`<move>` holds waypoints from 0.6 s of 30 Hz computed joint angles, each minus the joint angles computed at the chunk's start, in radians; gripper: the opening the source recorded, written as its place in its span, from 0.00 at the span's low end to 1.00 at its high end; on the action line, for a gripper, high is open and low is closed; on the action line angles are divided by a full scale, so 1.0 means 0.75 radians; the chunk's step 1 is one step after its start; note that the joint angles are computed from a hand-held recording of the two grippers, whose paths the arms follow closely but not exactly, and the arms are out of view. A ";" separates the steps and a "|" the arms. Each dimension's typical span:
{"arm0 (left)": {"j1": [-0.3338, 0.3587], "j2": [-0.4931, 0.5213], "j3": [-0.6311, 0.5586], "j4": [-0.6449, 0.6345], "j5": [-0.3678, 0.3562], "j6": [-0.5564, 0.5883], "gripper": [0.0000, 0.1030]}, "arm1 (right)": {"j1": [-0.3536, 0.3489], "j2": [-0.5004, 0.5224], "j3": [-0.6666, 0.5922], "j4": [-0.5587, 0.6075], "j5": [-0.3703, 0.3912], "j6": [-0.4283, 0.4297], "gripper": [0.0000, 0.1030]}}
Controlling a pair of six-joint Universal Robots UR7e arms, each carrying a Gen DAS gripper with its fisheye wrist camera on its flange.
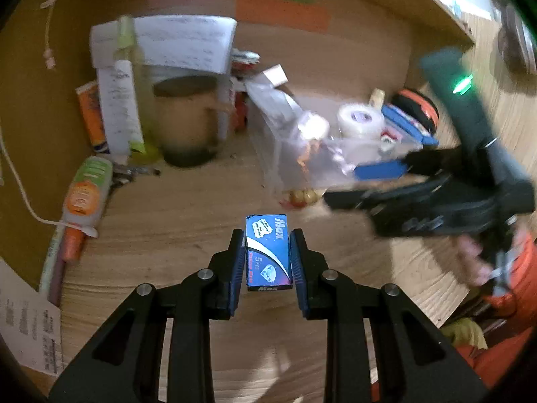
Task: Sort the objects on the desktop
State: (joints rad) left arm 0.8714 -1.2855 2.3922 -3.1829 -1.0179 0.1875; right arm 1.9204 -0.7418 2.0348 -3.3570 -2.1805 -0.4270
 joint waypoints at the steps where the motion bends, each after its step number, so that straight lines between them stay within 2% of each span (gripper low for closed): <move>1: 0.005 -0.008 0.000 -0.007 -0.005 0.002 0.26 | -0.001 0.018 -0.021 0.021 -0.009 0.007 0.56; 8: 0.052 -0.035 -0.020 -0.008 -0.064 0.013 0.26 | 0.013 0.160 -0.170 0.084 -0.120 -0.021 0.46; 11: 0.073 -0.031 -0.036 -0.008 -0.089 0.010 0.26 | 0.005 0.193 -0.214 0.136 -0.138 -0.016 0.30; 13: 0.080 -0.029 -0.040 -0.007 -0.093 0.000 0.26 | -0.002 0.182 -0.214 0.153 -0.107 -0.012 0.15; 16: 0.087 -0.023 -0.047 -0.007 -0.101 -0.014 0.26 | -0.006 0.166 -0.204 0.168 -0.085 -0.015 0.15; 18: 0.088 -0.017 -0.055 -0.004 -0.101 -0.022 0.26 | -0.015 0.134 -0.171 0.171 -0.036 -0.021 0.15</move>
